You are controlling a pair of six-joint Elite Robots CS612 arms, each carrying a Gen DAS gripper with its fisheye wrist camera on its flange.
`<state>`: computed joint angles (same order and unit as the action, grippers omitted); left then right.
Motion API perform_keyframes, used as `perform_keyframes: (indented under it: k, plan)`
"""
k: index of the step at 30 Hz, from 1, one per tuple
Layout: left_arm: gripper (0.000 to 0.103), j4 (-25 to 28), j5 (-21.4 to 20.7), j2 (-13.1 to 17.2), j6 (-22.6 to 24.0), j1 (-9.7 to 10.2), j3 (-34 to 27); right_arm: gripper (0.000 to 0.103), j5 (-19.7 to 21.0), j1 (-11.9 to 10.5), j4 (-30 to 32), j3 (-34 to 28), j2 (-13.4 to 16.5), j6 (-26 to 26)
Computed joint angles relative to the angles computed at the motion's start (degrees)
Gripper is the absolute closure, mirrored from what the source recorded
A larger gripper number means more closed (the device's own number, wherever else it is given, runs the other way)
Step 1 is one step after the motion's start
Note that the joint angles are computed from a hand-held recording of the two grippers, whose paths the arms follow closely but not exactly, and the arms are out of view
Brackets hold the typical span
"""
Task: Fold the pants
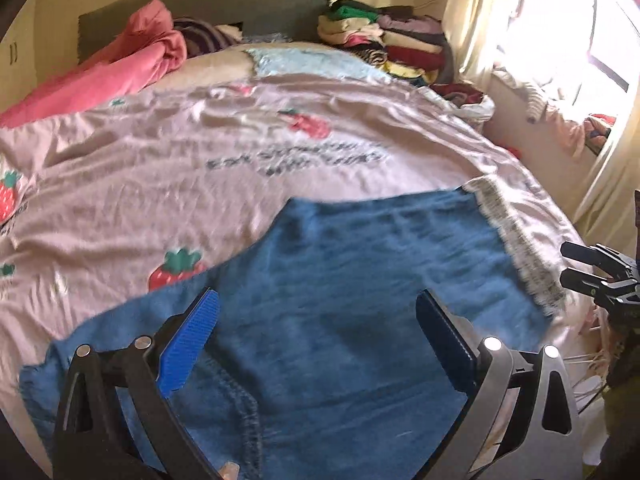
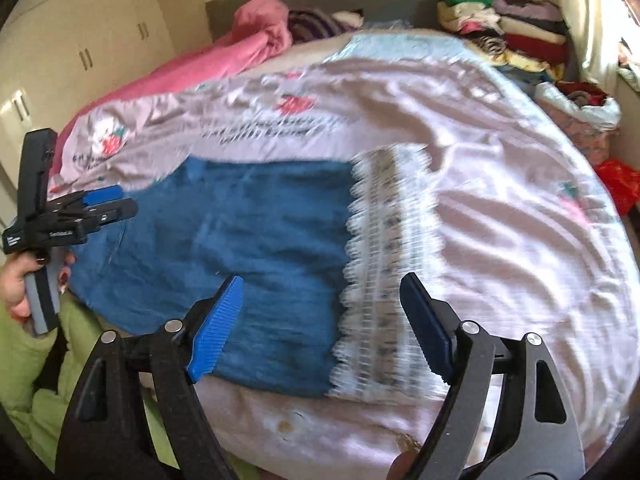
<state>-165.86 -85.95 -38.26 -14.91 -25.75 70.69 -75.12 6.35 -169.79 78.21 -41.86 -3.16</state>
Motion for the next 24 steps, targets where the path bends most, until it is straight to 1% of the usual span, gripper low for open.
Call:
perform_keyframes:
  k: [4, 7, 11, 14, 16, 20, 24]
  plan:
    - [0.005, 1.2, 1.3, 0.4, 2.2, -0.65, -2.1, 0.025, -1.1, -1.0, -2.8, 2.1, -1.4, 1.5]
    - [0.005, 3.1, 0.4, 1.5, 3.3, -0.79, -4.8, 0.024, -1.7, -1.6, -3.9, 3.2, -2.0, 2.3]
    - [0.005, 5.5, -0.8, 3.7, 5.7, -1.19, -9.7, 0.023, -1.6, -2.1, -4.4, 4.3, -2.4, 3.4]
    - [0.005, 8.4, -2.4, 5.9, 7.5, -1.50, -14.4, 0.023, -0.5, -2.3, -3.7, 5.0, -2.3, 4.1]
    - [0.005, 9.5, -2.5, 7.0, 8.9, -1.80, -16.5, 0.023, 0.5, -2.3, -2.8, 5.2, -2.2, 4.2]
    - [0.005, 13.3, -3.4, 10.1, 13.1, -2.32, -22.4, 0.023, 2.1, -2.3, -1.4, 4.9, -1.4, 5.3]
    - [0.005, 17.7, -3.3, 12.9, 17.0, -2.75, -27.6, 0.023, 3.3, -2.2, -0.1, 4.3, -0.6, 5.6]
